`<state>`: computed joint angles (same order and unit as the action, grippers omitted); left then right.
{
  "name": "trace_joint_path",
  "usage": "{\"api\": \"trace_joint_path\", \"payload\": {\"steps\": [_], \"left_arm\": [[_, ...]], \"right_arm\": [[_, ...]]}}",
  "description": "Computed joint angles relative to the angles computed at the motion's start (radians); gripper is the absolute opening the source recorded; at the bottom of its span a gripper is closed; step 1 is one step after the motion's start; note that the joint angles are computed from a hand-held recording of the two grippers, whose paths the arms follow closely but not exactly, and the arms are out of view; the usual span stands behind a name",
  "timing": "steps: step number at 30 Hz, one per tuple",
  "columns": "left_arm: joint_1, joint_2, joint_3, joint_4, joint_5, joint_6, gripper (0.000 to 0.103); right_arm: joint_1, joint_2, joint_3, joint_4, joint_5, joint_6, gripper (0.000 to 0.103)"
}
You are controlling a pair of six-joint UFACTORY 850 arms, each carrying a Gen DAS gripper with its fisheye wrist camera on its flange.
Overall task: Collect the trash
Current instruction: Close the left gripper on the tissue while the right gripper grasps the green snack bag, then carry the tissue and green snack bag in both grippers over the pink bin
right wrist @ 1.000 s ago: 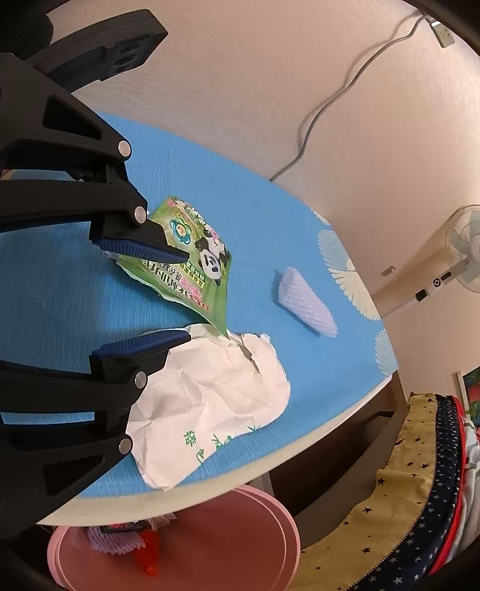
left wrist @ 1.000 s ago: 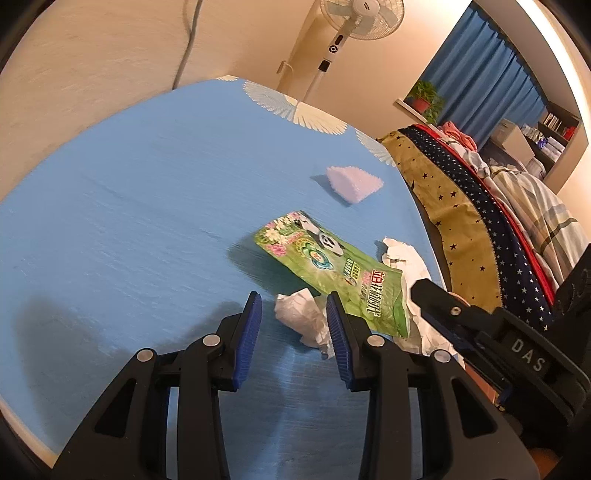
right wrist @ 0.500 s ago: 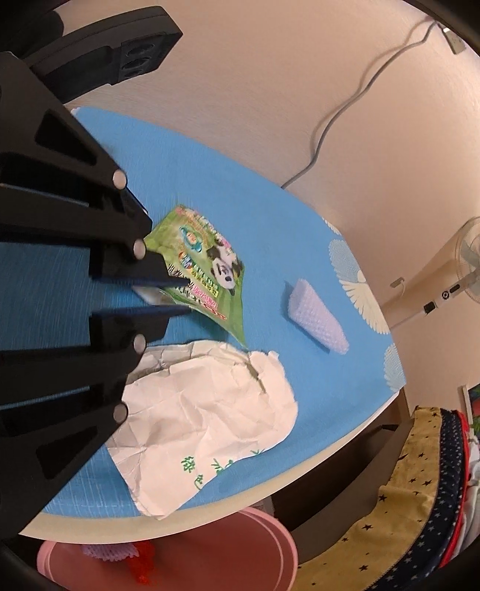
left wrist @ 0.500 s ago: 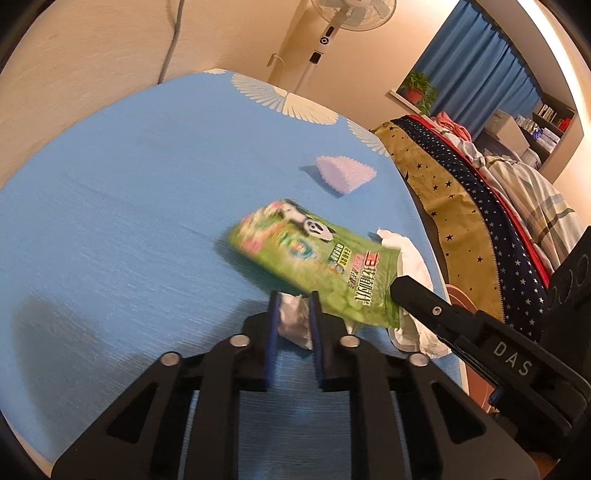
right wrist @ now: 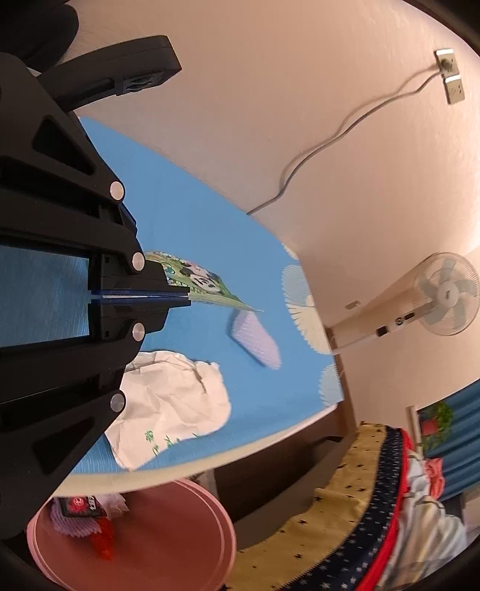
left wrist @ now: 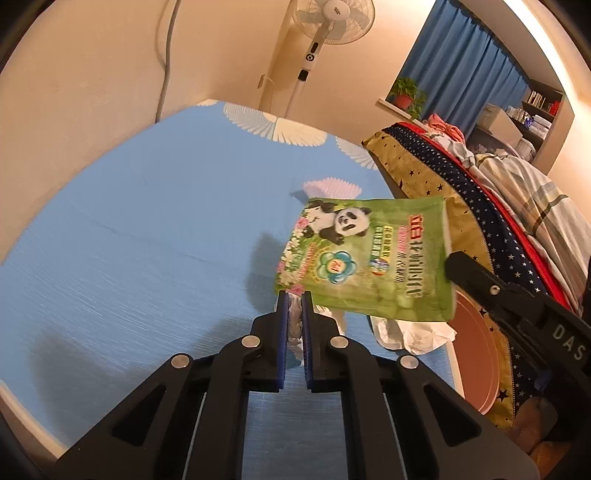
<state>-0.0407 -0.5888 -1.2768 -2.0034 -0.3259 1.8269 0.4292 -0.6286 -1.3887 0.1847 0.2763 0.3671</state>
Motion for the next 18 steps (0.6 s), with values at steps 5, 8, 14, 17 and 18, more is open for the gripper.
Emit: {"api": "trace_joint_path", "payload": {"steps": [5,8,14,17,18], "left_arm": [[0.002,0.031,0.028,-0.058,-0.01,0.063,0.007],[0.002,0.045,0.039,-0.074,-0.012,0.086,0.006],[-0.002,0.069,0.059,-0.138,-0.016,0.151,0.006],[-0.008,0.076,0.064,-0.161,-0.017,0.179,0.006],[-0.009,0.078,0.065,-0.168,-0.017,0.19,0.006]], "right_arm": [[0.014,0.055,0.053,0.179,0.044,-0.2,0.0],[0.02,0.086,0.082,0.279,0.073,-0.318,0.0],[0.036,0.144,0.131,0.475,0.133,-0.549,0.0],[0.037,0.161,0.146,0.528,0.152,-0.616,0.0],[0.037,0.165,0.151,0.533,0.156,-0.623,0.0]]}}
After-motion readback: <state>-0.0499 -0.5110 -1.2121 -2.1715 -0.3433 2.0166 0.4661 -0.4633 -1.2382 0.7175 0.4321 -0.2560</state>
